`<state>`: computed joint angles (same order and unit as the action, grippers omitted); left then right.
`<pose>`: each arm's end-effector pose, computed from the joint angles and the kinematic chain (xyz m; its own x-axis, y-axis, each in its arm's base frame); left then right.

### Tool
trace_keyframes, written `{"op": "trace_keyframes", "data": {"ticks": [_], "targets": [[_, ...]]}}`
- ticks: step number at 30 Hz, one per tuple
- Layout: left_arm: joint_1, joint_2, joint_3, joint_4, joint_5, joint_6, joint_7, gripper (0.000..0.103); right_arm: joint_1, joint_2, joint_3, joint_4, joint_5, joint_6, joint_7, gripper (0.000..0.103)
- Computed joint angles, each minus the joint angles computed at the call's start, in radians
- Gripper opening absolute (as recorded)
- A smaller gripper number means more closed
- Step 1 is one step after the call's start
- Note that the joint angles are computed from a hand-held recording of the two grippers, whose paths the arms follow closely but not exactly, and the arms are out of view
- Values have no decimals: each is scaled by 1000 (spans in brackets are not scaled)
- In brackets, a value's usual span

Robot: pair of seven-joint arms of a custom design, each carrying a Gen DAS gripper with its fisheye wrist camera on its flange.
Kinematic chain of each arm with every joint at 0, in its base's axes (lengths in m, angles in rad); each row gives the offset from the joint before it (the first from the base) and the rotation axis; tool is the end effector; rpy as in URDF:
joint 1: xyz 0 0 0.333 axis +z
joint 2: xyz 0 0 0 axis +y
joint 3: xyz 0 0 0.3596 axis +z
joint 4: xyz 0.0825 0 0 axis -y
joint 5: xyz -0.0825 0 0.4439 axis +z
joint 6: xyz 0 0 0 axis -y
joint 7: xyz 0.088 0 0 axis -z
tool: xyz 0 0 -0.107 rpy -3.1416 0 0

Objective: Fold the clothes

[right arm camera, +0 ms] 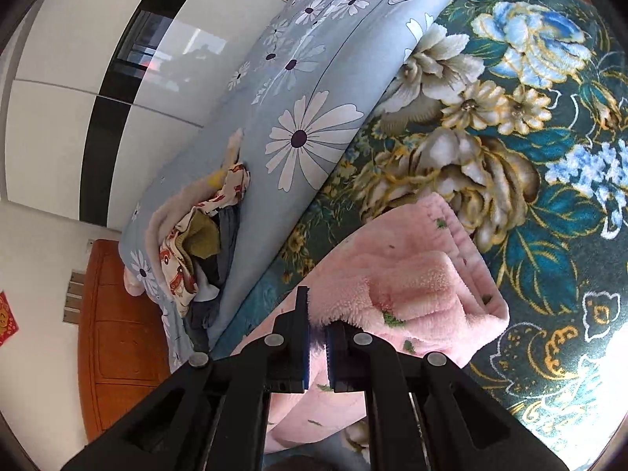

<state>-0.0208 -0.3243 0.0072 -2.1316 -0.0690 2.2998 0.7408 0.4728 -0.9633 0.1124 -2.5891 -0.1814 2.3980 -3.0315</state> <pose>0.5426 -0.0084 0.6237 0.6519 -0.6477 0.3945 -0.5932 -0.7596 -0.2668 0.2765 0.1968 0.6466 -0.5688 -0.4414 -0.6940 -0.4418 0.8757 -0.1948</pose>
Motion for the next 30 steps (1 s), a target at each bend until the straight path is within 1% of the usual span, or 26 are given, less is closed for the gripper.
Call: {"op": "trace_keyframes", "data": {"ticks": [3, 6, 8, 9, 11, 12, 13, 14, 16, 17, 18, 19, 20, 21, 22, 23, 24, 26, 27, 29, 30], "targets": [[7, 157, -35, 128, 65, -13, -16, 4, -21, 100, -37, 42, -6, 16, -38, 6], [14, 297, -60, 217, 59, -5, 13, 4, -41, 205, -65, 90, -1, 7, -85, 6], [24, 363, -79, 250, 58, 10, 52, 4, -51, 263, -78, 106, 14, 1, -111, 6], [32, 376, -87, 246, 32, 42, 88, 4, -56, 288, -82, 108, 24, 0, -117, 6], [51, 389, -103, 221, -55, 124, 186, 8, -71, 324, -79, 107, 37, 2, -115, 6], [61, 385, -110, 209, -112, 149, 246, 8, -79, 336, -75, 104, 40, 4, -111, 6], [70, 378, -116, 199, -176, 165, 312, 13, -84, 342, -73, 97, 45, 7, -106, 6], [76, 362, -120, 181, -243, 186, 384, 23, -88, 346, -71, 89, 50, 14, -101, 7], [76, 301, -115, 123, -367, 234, 514, 37, -92, 347, -69, 71, 52, 41, -97, 9], [70, 262, -104, 84, -414, 265, 561, 41, -93, 345, -67, 67, 48, 54, -101, 9], [64, 217, -89, 39, -433, 295, 581, 43, -95, 343, -64, 64, 40, 65, -106, 11], [61, 173, -76, -9, -413, 325, 561, 48, -97, 341, -61, 61, 32, 77, -110, 16], [69, 134, -71, -52, -350, 334, 505, 54, -99, 336, -56, 57, 22, 92, -113, 30], [85, 98, -72, -92, -275, 330, 440, 56, -106, 327, -44, 56, 5, 105, -106, 49], [104, 63, -75, -130, -202, 323, 377, 56, -122, 312, -21, 53, -21, 113, -84, 55], [102, 38, -61, -163, -188, 309, 360, 56, -138, 292, 4, 49, -50, 121, -55, 59], [90, 18, -38, -195, -199, 295, 362, 56, -147, 270, 22, 40, -74, 136, -27, 59], [36, -14, 28, -257, -287, 293, 393, 56, -138, 221, 39, 16, -102, 163, 4, 61], [7, -25, 57, -281, -328, 309, 407, 56, -125, 194, 44, 3, -109, 160, 11, 61], [-47, -41, 104, -323, -410, 353, 438, 56, -90, 129, 51, -29, -106, 123, 24, 61], [-64, -38, 115, -331, -429, 364, 443, 56, -76, 85, 65, -53, -96, 89, 54, 61]]}}
